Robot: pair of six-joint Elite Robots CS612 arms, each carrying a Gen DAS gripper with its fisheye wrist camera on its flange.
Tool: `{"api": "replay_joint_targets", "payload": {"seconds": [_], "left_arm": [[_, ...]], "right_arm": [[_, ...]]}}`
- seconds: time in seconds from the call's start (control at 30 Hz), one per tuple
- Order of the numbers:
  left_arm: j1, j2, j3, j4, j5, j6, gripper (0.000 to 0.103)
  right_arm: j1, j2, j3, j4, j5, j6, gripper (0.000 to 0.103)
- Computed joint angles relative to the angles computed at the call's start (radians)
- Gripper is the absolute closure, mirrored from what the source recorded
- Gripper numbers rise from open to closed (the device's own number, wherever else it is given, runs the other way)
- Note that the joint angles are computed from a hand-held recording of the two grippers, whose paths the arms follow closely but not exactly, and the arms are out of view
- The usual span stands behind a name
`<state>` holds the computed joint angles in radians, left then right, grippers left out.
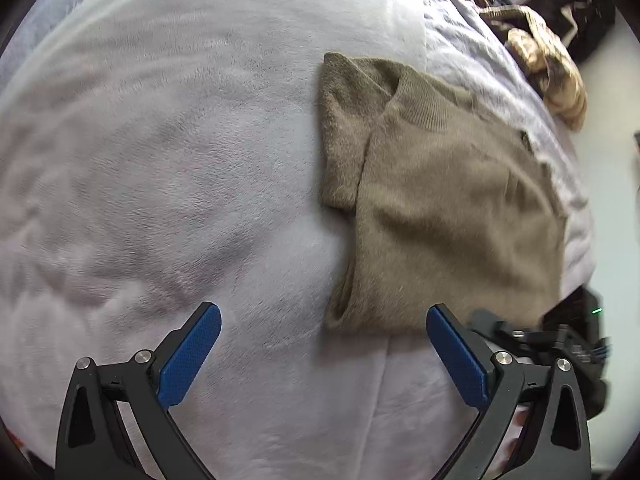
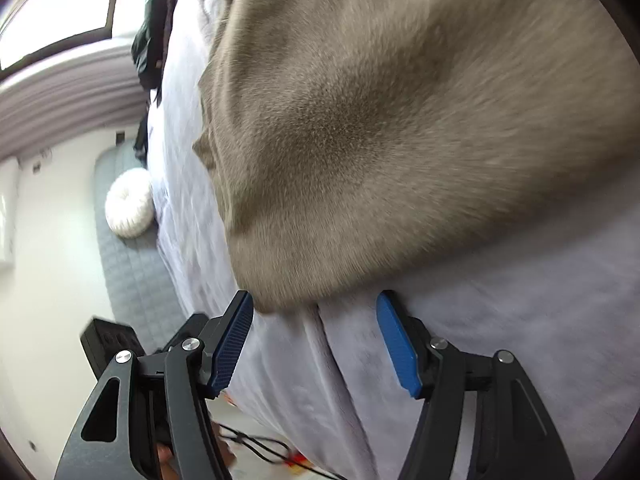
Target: Fold small clothes
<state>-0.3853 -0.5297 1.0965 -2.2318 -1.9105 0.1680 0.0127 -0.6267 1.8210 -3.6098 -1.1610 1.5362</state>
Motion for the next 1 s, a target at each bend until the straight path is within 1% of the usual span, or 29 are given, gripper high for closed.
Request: {"api": "replay_joint_targets", "payload": {"seconds": [0.07, 0.17, 0.23, 0.27, 0.3, 0.33, 0.37, 0.47, 0.57, 0.63, 0.7, 0.73, 0.83, 0.93, 1.0], "left_arm": [[0.007, 0.015, -0.025, 0.023, -0.048, -0.009, 0.000], [0.017, 0.040, -0.066, 0.070, -0.126, -0.006, 0.000], [0.022, 0.059, -0.097, 0.110, -0.177, -0.003, 0.000], [0.024, 0.069, -0.113, 0.130, -0.197, -0.003, 0.000], [0.026, 0.082, -0.135, 0.160, -0.223, -0.002, 0.000], [0.028, 0.094, -0.155, 0.188, -0.248, 0.000, 0.000], [0.029, 0.108, -0.178, 0.220, -0.274, 0.001, 0.000], [0.033, 0.152, -0.250, 0.300, -0.353, 0.000, 0.000], [0.032, 0.204, -0.329, 0.351, -0.430, -0.029, 0.000], [0.030, 0.241, -0.390, 0.391, -0.486, -0.045, 0.000], [0.024, 0.275, -0.449, 0.424, -0.531, -0.044, 0.000], [0.020, 0.288, -0.475, 0.442, -0.542, -0.039, 0.000], [0.000, 0.309, -0.523, 0.454, -0.523, -0.025, 0.000], [-0.023, 0.311, -0.537, 0.466, -0.468, 0.017, 0.000], [-0.039, 0.297, -0.514, 0.441, -0.410, 0.042, 0.000]], "right_arm": [[0.006, 0.025, -0.020, -0.041, -0.029, 0.051, 0.035], [0.017, 0.060, -0.049, -0.134, -0.088, 0.138, 0.034], [0.020, 0.081, -0.068, -0.176, -0.110, 0.189, 0.034], [0.021, 0.094, -0.081, -0.200, -0.116, 0.218, 0.045], [0.020, 0.102, -0.088, -0.223, -0.119, 0.234, 0.059], [0.019, 0.110, -0.096, -0.243, -0.119, 0.241, 0.096], [0.017, 0.112, -0.104, -0.253, -0.118, 0.232, 0.095], [0.005, 0.103, -0.110, -0.298, -0.120, 0.165, 0.095], [-0.009, 0.083, -0.112, -0.304, -0.106, 0.095, 0.095], [-0.016, 0.068, -0.113, -0.290, -0.089, 0.045, 0.095], [-0.017, 0.063, -0.122, -0.274, -0.082, 0.021, 0.095], [-0.018, 0.060, -0.122, -0.269, -0.076, 0.011, 0.095], [-0.020, 0.060, -0.129, -0.246, -0.055, -0.003, 0.095], [-0.024, 0.059, -0.121, -0.230, -0.031, -0.015, 0.095], [-0.024, 0.053, -0.116, -0.192, -0.008, -0.036, 0.095]]}}
